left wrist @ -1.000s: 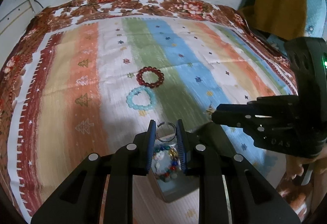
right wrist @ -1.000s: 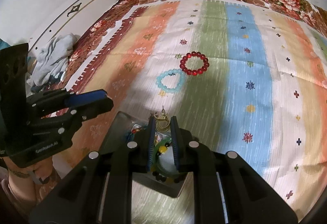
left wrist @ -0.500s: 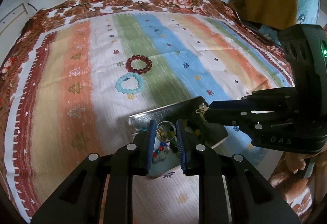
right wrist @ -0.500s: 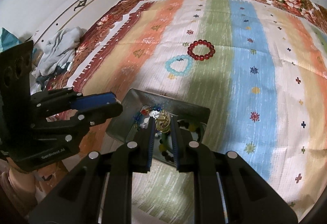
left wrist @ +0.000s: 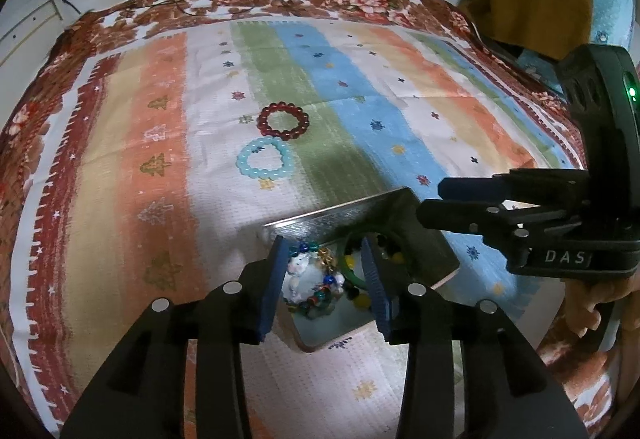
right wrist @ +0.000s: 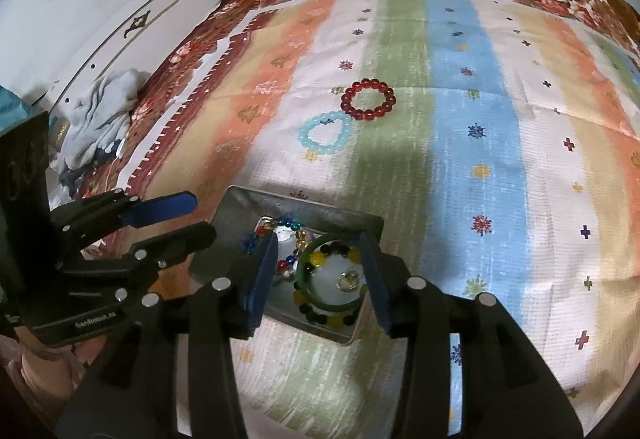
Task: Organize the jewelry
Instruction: 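Carry both rings to the silver tin and open both tools to drop them, then move both tools back toward the red and light-blue bead bracelets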
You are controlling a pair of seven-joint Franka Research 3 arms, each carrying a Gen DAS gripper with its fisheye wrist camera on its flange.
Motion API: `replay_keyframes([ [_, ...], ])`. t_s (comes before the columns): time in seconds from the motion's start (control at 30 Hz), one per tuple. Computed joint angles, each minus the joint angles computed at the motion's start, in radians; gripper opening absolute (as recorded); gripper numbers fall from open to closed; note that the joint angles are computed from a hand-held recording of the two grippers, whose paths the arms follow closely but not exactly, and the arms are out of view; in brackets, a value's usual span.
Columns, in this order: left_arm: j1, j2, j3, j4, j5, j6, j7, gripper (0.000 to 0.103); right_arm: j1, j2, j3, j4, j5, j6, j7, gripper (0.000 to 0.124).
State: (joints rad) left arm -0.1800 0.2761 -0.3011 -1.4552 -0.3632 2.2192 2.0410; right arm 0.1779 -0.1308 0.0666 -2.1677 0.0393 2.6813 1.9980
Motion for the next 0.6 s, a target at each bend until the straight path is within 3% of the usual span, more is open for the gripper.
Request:
replay_keyframes([
  [0.33,-0.006,0.098,0.013,0.130,0.085,-0.030,-0.092,0.042,-0.011,0.031,-0.009,0.035,-0.025,-0.008,0.028,0.044],
  [0.6,-0.040,0.233,0.013,0.325,0.194,-0.108,-0.130,0.046,-0.017,0.087,-0.029,0.101,-0.055,-0.033,0.042,0.044],
])
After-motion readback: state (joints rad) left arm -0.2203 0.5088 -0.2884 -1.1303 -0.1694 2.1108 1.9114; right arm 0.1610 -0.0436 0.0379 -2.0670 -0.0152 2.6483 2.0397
